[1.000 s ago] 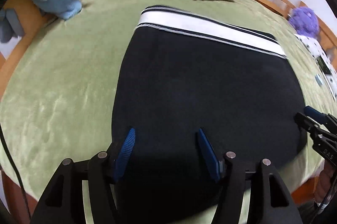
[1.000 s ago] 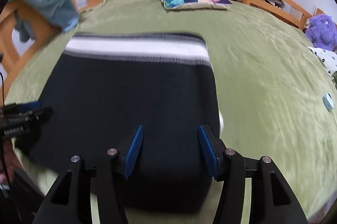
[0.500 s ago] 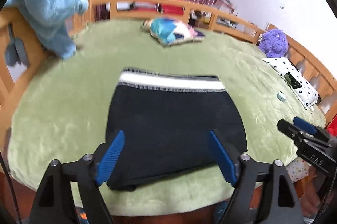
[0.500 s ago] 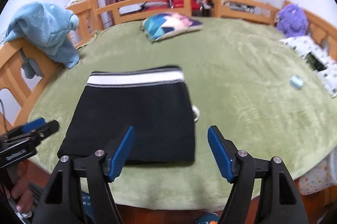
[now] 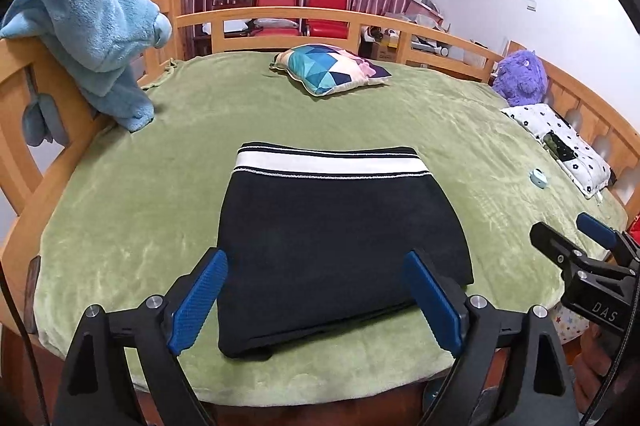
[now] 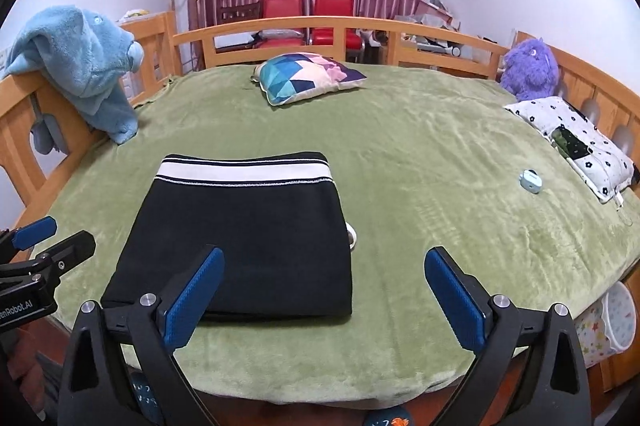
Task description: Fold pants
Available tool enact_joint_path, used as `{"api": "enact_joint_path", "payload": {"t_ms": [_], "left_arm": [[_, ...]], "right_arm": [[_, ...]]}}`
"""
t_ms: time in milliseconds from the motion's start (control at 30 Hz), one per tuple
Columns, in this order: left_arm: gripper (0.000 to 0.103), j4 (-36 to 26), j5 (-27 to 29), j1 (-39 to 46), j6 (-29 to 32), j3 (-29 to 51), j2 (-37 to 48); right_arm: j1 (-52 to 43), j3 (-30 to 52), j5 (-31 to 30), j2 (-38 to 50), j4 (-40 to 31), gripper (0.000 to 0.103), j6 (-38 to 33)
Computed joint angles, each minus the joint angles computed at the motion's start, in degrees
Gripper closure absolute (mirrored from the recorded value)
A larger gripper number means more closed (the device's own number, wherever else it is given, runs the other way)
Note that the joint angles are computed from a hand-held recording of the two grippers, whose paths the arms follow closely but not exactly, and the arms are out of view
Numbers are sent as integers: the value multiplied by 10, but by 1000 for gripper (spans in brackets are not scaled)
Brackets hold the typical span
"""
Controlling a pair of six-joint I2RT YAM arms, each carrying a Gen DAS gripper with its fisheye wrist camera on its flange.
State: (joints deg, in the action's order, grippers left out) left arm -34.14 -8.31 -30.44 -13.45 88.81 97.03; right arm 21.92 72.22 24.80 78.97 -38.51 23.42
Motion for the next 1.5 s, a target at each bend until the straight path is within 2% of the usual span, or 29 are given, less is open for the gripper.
{"api": "enact_joint_path", "payload": {"t_ms": [333,1500], "left_arm": [[13,1,-25,-21,3,-2,4],[13,0,-21,-20,3,-2,5]], "right_arm": [[-10,-5,-3,-15,6,4,3],[0,-9,7,-25,7,4,2]]}}
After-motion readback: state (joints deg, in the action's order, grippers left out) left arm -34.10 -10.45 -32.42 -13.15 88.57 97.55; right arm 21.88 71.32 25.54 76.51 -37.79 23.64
